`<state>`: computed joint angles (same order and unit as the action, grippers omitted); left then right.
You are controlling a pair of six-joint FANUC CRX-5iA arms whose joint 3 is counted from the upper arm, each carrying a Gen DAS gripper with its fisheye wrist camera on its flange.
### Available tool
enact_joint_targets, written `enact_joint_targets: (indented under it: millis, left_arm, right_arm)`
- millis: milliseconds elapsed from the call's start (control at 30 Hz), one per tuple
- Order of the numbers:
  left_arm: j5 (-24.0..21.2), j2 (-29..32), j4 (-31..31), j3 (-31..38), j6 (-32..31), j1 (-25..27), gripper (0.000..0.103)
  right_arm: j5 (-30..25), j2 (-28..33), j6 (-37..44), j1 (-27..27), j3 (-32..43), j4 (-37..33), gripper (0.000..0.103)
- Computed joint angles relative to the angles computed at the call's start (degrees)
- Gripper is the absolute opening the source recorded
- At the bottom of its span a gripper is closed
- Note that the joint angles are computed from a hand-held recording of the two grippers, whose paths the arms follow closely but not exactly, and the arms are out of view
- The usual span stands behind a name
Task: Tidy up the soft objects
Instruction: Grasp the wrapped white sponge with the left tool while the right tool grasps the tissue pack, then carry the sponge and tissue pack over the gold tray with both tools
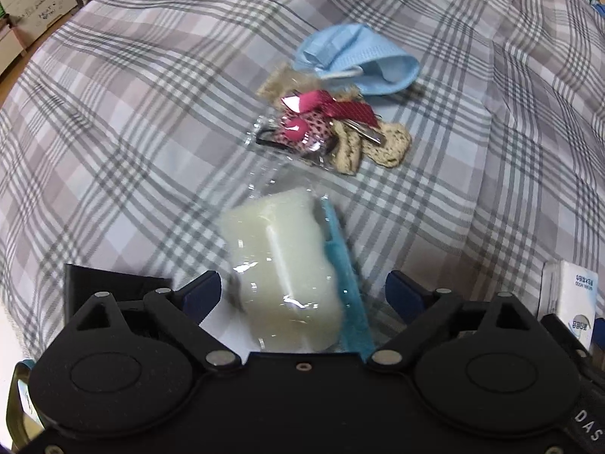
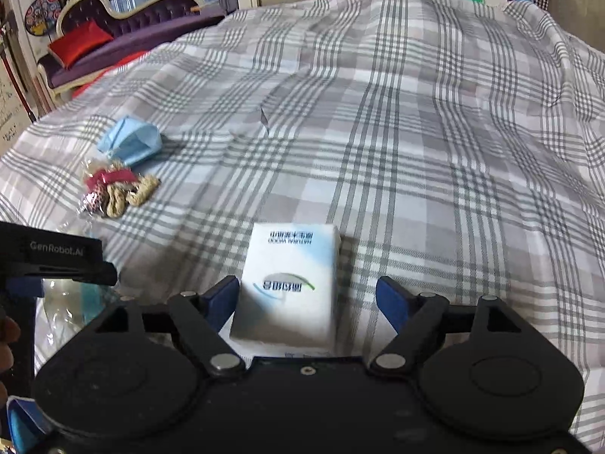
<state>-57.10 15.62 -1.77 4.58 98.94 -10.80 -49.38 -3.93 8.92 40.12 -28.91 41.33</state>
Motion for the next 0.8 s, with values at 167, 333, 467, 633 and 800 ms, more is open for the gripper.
enact_joint_targets:
  millis: [167,333,467,633,800]
  left_arm:
    - [0.6,0.6,0.4,-0.2,0.8,0.0,0.091]
    - [2.5,-0.3,3.3,-2.0,0.1,0.7,0.070]
    - [3.2,-1.3,4.1,-2.6,-0.8,0.1,0.051]
    - [3.6,-3.2,8.0,-4.3,-3.3,-0.3,0.050]
    - [4.3,-7.5,9.7,-6.3,-5.7,-1.7,0.050]
  right_arm:
    - [-1.5,1.3,1.8,0.3,1.1,-1.5,0.077]
    - [-3.0,2.4,1.2,1.0,1.0,0.8,0.051]
    - [-4.0,2.8,1.5,1.6,0.7,2.7,0.051]
    - [-3.6,1.1,0.9,0.8,0.4,1.7,0.050]
    - [-2.7,-4.0,-2.6,-1.2,-1.8,0.5,0.050]
